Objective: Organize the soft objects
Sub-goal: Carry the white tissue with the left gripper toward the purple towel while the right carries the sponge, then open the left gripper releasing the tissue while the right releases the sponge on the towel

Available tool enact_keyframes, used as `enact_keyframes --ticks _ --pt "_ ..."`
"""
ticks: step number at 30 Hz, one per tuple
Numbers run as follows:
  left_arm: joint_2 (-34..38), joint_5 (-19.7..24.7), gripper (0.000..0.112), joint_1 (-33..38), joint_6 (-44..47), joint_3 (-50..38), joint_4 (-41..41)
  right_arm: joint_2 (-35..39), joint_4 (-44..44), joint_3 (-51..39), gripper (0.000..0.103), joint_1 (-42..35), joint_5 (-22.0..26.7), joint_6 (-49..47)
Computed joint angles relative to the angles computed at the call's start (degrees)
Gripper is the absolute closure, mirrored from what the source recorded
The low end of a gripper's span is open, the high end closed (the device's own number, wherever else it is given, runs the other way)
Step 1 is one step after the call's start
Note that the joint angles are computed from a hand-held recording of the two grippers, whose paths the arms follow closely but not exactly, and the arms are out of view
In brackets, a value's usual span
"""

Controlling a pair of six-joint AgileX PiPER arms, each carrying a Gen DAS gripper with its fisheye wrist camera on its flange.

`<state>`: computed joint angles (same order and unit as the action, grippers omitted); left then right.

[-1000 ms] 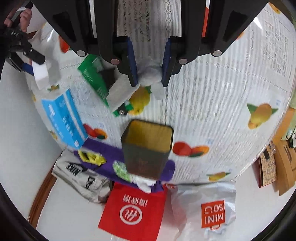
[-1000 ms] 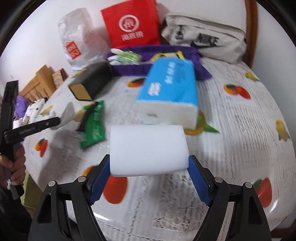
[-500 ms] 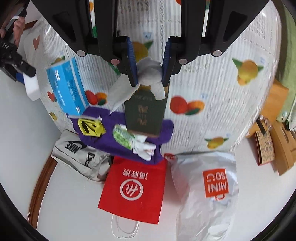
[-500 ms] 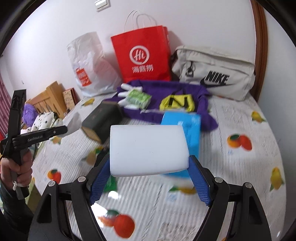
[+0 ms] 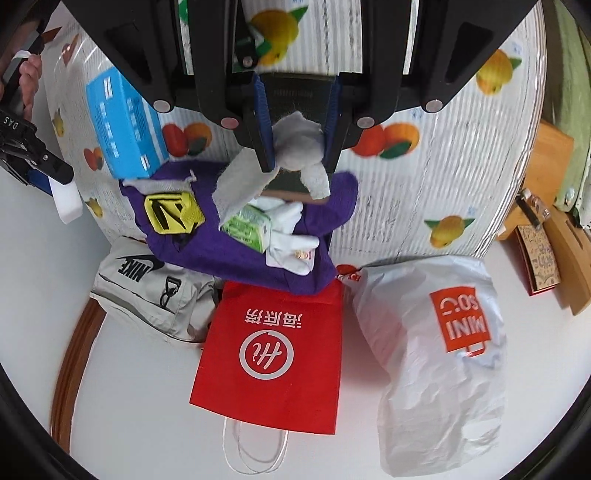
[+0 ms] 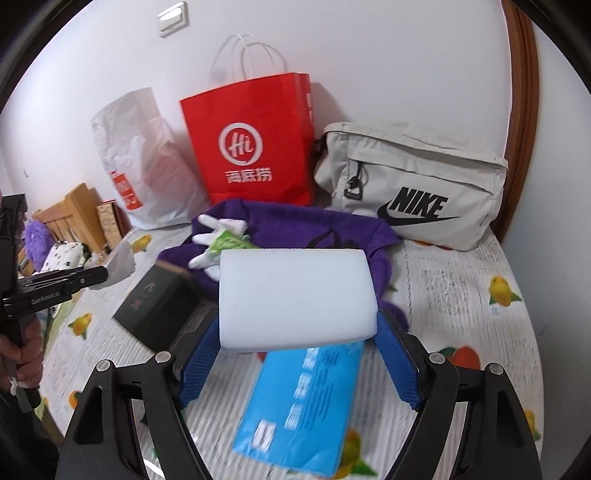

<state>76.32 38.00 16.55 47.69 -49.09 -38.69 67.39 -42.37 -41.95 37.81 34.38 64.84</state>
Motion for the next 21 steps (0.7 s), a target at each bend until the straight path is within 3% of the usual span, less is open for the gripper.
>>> enact_keyframes --ticks 9,13,21 --pt "8.8 -3.8 0.087 -6.3 -8.6 -8.1 6.3 11.1 10.9 -7.6 0.022 -13.5 -8.8 -16.6" --pt "12.7 -4.4 0.087 -7.3 -10.0 -11.2 7.0 18.1 17.1 -13.0 0.022 -17.3 -10.0 -24.7" --pt "21.2 -3.3 0.087 -8.1 -12.2 -19.1 7.2 29.0 21.6 -22.7 0.022 -19.4 -9.2 -30.3"
